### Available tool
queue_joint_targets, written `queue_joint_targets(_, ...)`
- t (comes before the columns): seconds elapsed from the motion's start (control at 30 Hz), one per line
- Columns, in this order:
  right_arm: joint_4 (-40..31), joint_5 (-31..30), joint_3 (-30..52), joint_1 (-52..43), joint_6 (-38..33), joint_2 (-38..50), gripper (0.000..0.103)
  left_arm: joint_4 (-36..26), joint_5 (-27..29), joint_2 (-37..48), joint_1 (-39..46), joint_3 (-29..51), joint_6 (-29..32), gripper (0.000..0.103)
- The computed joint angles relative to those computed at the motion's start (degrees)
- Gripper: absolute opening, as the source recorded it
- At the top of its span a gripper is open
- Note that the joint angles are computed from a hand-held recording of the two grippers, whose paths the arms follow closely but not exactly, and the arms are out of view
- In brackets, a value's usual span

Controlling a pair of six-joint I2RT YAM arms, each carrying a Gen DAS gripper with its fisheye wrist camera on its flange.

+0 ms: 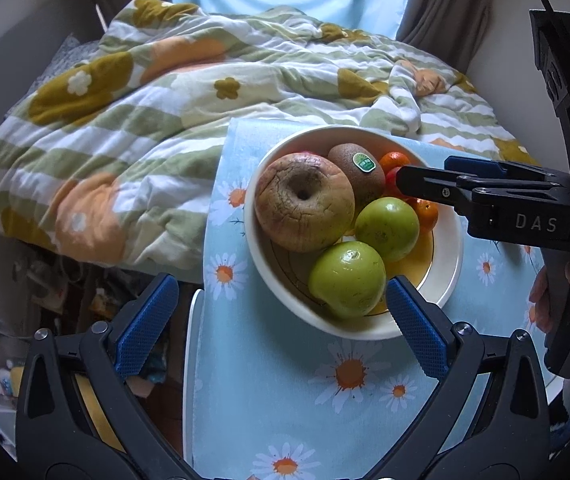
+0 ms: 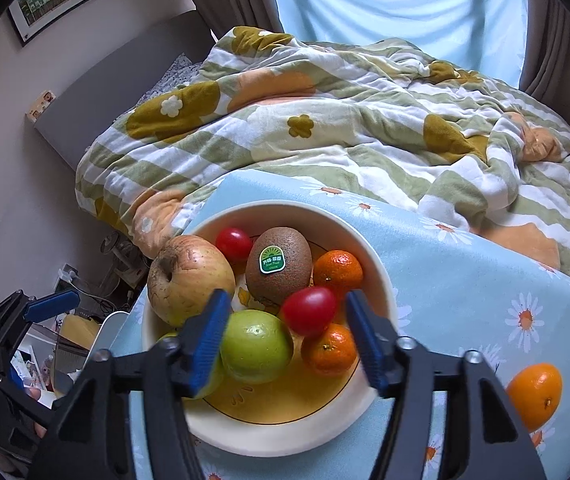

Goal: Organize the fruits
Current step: 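Lower the red tomato into the plate and open the right gripper, then move to the large orange and grasp it with the left gripper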

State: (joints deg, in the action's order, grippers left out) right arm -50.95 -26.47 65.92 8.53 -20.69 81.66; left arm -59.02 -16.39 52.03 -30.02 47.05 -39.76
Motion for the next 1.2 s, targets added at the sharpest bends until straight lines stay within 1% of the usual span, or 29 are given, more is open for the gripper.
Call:
queue_joint_targets(0.03,0.13,-0.28,-0.16,-0.21,-0.11,-0.25,0.083,-0.19,-0.19,-0.08,-0.41,-0.02,-0.47,0.103)
queue_joint_targets(0.07,0.55,-0.17,-0.62,-0.37,-0.21,-0.79,0.087,-0.39,-0.38,-0.10,-0.86,0.03,-0.93,0.103)
queue_joint_targets(0.17,1.06,0.70,-1.27,-0.97,-0.20,-1.92,0.088,-0.61,-0.62,-0.09,-1.28,0.15,-1.28,0.103)
queue_joint_targets(0.2,0.83,0.66,-1.18,-1.28,-0.09,-2.15,0.091,-0.48,-0.57,-0.10,-1.20,0.08,-1.19,0.103)
queue_joint_targets(0.23,0.45,0.51,-1.04,-1.67,-0.10,-2.46,0.101,-0.68,-0.85,-0.15,-1.63,0.19,-1.50,0.103)
queue_joint_targets(0.27,0.14,0.42,-0.89,-2.04,-0.18,-2.90,0.103,-1.06,-1.20,-0.23,-2.07,0.48,-1.75,0.103)
queue_joint_targets(0.37,-0.95,0.91,-0.45,-2.74,-0.53,-4.52,0.103,-3.10,-2.15,-0.72,-3.35,1.95,-2.48,0.103)
queue_joint_targets(0.53,-4.54,-0.01,1.49,-4.94,-0.71,-7.16,0.103,-7.13,-4.35,-0.52,-6.30,5.92,-3.65,0.103)
queue_joint_targets(0.67,-8.73,-1.00,4.04,-6.97,-0.76,-9.10,0.103,-9.35,-5.08,0.30,-7.27,9.39,-2.32,0.103)
queue_joint_targets(0.87,-15.40,-2.45,8.56,-12.14,-1.01,-11.11,0.103,-9.65,-5.80,3.47,-8.73,14.59,0.83,0.103)
queue_joint_targets(1.0,-19.51,-4.05,11.46,-18.41,-5.05,-11.36,0.103,-8.90,-7.72,7.49,-11.59,18.61,1.36,0.103)
queue_joint_targets(1.1,-22.83,-6.18,13.85,-24.94,-9.53,-10.18,0.103,-7.77,-8.57,11.30,-14.10,21.55,0.15,0.103)
queue_joint_targets(1.2,-25.17,-7.58,15.93,-32.13,-15.59,-8.16,0.103,-7.09,-10.37,16.49,-17.77,25.07,-2.40,0.103)
